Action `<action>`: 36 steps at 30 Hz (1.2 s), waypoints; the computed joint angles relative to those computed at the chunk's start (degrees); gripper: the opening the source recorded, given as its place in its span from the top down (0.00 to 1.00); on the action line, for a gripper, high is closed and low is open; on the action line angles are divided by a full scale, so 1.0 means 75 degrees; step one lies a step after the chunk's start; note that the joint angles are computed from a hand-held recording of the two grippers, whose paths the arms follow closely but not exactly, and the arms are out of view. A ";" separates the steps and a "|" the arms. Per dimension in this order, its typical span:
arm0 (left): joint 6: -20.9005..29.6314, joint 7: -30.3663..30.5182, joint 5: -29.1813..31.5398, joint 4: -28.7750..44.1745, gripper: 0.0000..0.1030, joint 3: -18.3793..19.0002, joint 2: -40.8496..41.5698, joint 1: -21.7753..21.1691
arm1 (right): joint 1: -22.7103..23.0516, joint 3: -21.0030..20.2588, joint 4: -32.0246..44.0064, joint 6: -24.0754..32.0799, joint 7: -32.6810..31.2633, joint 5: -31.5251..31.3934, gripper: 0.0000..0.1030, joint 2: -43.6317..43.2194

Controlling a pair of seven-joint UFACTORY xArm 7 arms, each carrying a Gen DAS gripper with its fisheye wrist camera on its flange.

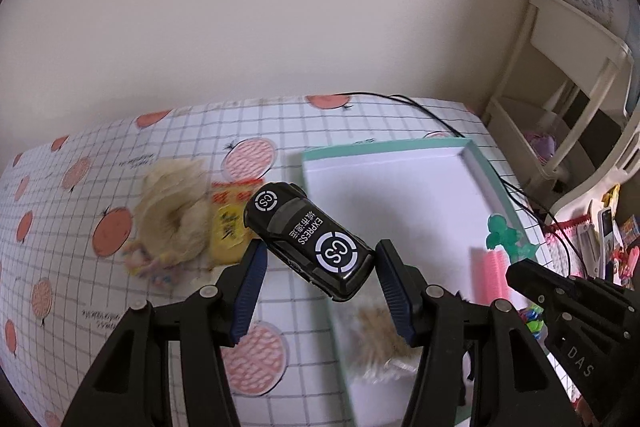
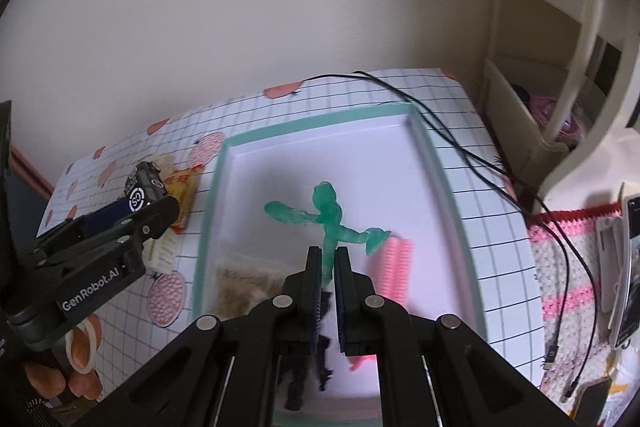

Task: Organize objects
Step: 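Lift and carry the toy car and green figure with both tools to the tray, then lower the toy car and green figure into the tray and open both tools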

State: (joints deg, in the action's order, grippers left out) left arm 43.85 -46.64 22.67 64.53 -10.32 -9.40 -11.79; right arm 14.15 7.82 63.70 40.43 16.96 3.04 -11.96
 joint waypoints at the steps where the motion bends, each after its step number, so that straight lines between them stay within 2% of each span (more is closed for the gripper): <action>1: -0.0029 -0.0032 0.0091 0.0070 0.44 -0.0038 0.0078 -0.0007 | -0.0021 -0.0013 -0.0009 -0.0011 0.0025 -0.0010 0.94 0.0003; 10: -0.0352 0.0080 0.0402 0.0629 0.44 0.0014 0.0888 -0.0346 | -0.0090 -0.0041 -0.0153 -0.0158 0.0147 -0.0085 0.93 0.0113; 21: -0.0699 0.0215 0.0062 0.0571 0.44 0.0293 0.1430 -0.0561 | -0.0113 -0.0029 -0.0231 -0.0099 0.0329 -0.0230 0.93 0.0326; 36: -0.0808 0.0452 -0.0348 0.0411 0.44 0.0387 0.1478 -0.0588 | -0.0079 -0.0023 -0.0102 0.0198 0.0362 -0.0332 0.92 0.0491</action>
State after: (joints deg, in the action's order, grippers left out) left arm 37.79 -43.25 20.06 67.62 -7.41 1.69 -16.20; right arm 13.56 7.65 62.94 41.92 19.67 0.55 -8.27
